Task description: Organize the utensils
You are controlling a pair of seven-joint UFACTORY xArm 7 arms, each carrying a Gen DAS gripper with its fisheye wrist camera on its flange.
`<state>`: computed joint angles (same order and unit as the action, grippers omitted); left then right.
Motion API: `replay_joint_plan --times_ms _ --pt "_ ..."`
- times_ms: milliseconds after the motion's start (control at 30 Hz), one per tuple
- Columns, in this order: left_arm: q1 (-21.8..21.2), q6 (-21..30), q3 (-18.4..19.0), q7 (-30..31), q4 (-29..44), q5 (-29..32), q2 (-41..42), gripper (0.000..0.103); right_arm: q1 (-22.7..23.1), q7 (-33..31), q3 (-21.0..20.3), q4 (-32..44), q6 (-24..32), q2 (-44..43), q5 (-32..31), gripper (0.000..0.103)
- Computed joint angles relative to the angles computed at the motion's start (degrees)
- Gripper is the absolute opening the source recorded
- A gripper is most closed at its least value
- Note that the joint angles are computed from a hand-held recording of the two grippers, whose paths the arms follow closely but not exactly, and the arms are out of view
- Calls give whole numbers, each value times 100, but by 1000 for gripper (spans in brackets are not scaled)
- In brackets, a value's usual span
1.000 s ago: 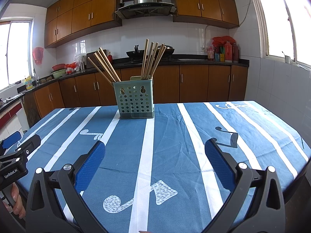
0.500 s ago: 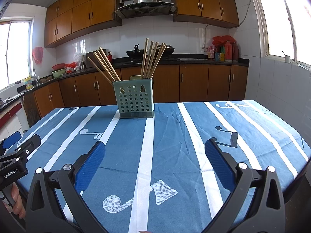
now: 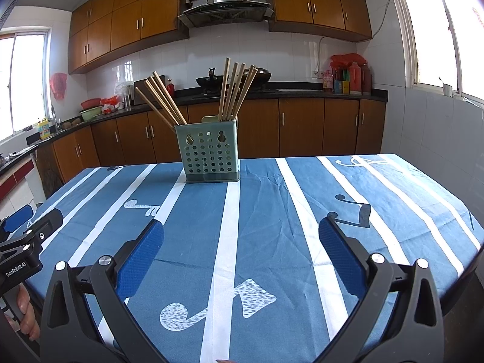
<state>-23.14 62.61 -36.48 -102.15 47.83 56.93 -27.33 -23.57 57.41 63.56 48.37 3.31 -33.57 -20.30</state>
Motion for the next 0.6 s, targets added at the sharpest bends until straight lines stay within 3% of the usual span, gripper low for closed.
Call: replay_joint_plan --times_ms 600 --pt "-50 40 27 -21 27 17 41 99 -1 22 -3 32 30 28 -34 101"
